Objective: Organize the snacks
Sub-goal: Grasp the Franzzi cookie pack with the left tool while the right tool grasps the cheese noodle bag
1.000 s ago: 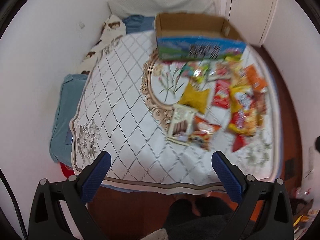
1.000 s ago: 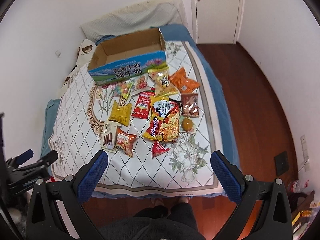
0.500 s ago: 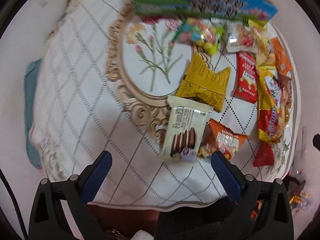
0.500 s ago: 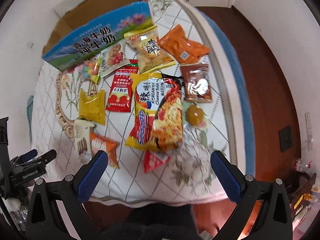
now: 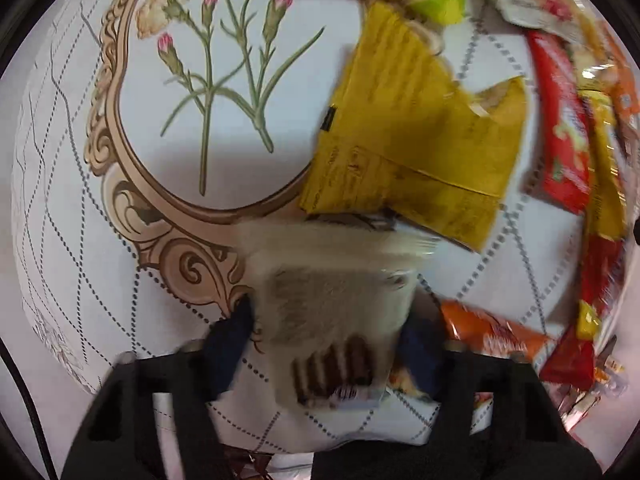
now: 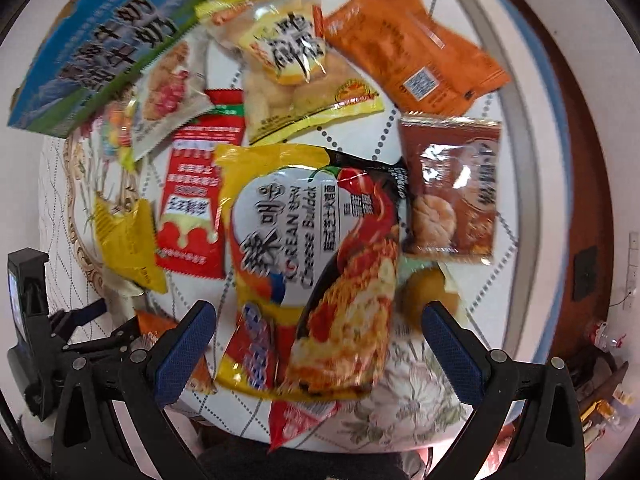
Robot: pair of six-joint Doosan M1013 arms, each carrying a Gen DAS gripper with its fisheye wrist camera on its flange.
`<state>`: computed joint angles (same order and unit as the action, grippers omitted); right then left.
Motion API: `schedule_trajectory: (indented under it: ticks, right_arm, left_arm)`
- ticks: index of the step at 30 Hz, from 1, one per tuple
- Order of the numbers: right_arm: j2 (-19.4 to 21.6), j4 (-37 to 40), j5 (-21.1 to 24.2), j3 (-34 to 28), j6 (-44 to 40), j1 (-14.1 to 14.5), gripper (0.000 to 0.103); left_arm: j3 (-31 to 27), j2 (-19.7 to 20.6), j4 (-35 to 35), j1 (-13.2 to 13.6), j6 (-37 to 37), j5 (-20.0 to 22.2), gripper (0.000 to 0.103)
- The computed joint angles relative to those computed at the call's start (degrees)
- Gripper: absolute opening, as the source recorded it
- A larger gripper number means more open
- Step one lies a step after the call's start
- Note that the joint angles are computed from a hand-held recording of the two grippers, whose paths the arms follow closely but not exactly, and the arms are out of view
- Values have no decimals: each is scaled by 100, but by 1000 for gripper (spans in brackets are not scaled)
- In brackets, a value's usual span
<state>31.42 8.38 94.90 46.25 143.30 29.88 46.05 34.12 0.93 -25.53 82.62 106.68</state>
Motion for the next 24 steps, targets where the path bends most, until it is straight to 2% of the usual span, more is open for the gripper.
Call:
schedule_trajectory:
  ticks: [4, 7, 9, 12, 15, 20, 23, 24]
  right_arm:
    - [114, 259, -99, 96, -216, -48, 103]
    - [116, 175, -281, 197, -23, -27, 89]
    - [250, -56, -109, -5, 5, 56, 89]
    - [554, -459, 224, -550, -293, 228, 89]
    - [727, -361, 271, -830, -564, 281, 89]
    - [705, -251, 40, -745, -515, 281, 89]
    - [510, -123, -157, -366, -341, 228, 89]
    - [383, -114, -231, -158, -332, 182, 89]
  left_arm:
    - [-47, -5, -13, 81, -504, -79, 57]
    - [-137, 23, -142, 215, -988, -85, 57]
    - [-216, 76, -391, 324, -1186, -54, 58]
    - [-243, 82, -533, 389, -1076, -26, 61]
    - [-177, 87, -633, 415, -850, -145, 69]
    - [-72, 0, -609, 326, -708, -272, 72]
    - [168, -122, -529, 289, -675, -526, 72]
    - [231, -172, -478, 268, -699, -598, 68]
